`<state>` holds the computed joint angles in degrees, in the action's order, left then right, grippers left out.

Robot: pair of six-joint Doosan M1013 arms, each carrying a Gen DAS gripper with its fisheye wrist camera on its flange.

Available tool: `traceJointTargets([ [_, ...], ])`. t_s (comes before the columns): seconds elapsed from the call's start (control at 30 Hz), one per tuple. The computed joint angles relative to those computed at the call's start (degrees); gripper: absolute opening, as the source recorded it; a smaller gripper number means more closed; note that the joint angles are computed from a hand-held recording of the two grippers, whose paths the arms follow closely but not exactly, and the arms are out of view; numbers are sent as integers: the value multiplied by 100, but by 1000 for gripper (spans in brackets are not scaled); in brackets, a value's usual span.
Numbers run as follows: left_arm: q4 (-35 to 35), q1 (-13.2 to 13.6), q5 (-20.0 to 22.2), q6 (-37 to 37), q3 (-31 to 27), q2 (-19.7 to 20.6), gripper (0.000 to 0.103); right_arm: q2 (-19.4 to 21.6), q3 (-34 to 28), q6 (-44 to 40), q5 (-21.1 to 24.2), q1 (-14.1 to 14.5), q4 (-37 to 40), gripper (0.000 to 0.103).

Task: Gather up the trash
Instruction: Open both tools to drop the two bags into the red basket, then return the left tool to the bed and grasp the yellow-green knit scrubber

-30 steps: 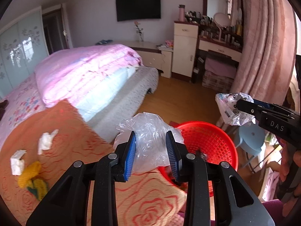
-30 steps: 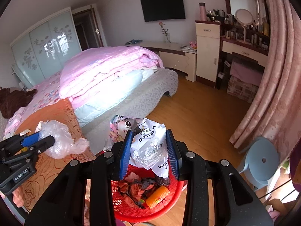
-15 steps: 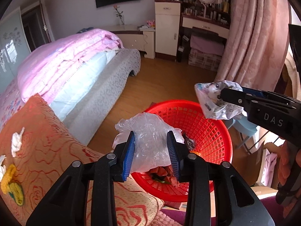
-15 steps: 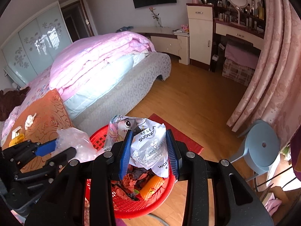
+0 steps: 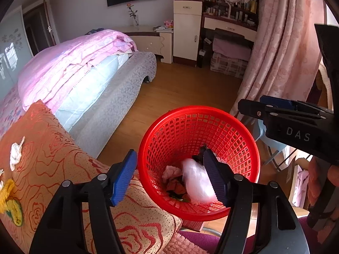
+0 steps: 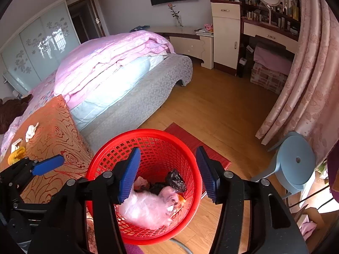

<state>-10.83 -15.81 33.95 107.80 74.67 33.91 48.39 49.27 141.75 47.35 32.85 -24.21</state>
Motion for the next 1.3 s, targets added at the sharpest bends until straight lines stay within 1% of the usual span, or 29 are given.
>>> traceJointTargets([
  [0.33, -58, 122, -309, -280, 229, -178, 65, -16, 7, -15, -10, 8, -98, 53],
  [0.47, 101, 154, -418, -504, 296, -237, 65, -4, 0, -28, -37, 37, -139, 53],
  [0.6, 439, 201, -572, -934, 387, -328, 65, 18, -37, -107, -95, 71, -153, 54],
  [0.7, 868, 267, -680, -1447, 452, -403, 65, 18, -34, -191, -166, 96, -143, 55],
  [0.9, 2171, 447, -767, -2912, 582, -555, 66, 34, -77, -308, -258, 152, -159, 57],
  [1.0, 2491, 559, -719, -3366, 584, -589, 67, 58, -126, -387, -275, 179, -137, 57],
  [1.1, 2656, 708, -661, -3746, 609, -630, 69, 84, -182, -510, -297, 214, -98, 58],
  [1.23, 3282, 876, -620, -4578, 699, -696, 71, 132, -285, -687, -279, 261, -20, 58],
  [1.3, 3445, 973, -583, -4903, 754, -723, 72, 162, -337, -753, -258, 280, 6, 59],
])
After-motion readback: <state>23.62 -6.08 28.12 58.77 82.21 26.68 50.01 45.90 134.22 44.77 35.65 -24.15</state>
